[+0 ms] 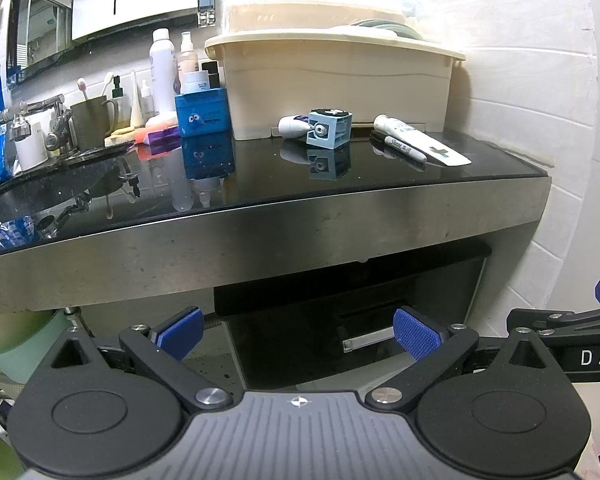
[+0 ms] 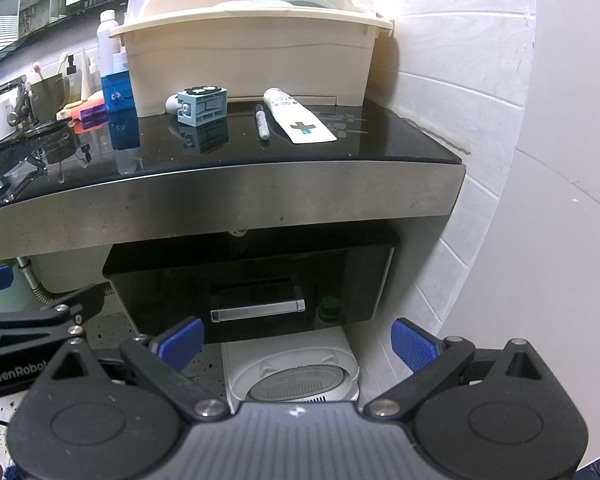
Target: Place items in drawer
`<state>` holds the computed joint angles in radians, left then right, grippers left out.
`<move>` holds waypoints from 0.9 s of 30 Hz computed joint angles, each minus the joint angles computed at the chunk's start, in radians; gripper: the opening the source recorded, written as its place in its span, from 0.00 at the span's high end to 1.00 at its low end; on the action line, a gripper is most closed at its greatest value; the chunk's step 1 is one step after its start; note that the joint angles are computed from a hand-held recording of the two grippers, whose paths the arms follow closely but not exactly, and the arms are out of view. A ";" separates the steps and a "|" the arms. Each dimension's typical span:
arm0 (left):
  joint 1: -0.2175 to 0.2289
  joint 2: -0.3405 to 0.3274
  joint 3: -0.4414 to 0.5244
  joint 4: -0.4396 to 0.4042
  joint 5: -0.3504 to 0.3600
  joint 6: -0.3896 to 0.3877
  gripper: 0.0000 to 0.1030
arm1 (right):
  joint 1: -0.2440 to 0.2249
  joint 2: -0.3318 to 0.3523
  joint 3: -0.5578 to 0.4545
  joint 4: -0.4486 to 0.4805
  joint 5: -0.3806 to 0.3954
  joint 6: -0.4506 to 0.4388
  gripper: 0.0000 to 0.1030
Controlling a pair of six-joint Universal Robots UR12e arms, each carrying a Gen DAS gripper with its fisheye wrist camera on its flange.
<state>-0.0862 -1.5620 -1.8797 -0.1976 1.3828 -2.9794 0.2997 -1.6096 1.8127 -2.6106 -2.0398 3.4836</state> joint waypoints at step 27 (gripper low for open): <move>-0.003 -0.003 0.003 0.001 0.011 -0.001 0.01 | -0.001 0.002 -0.003 0.001 0.002 -0.001 0.02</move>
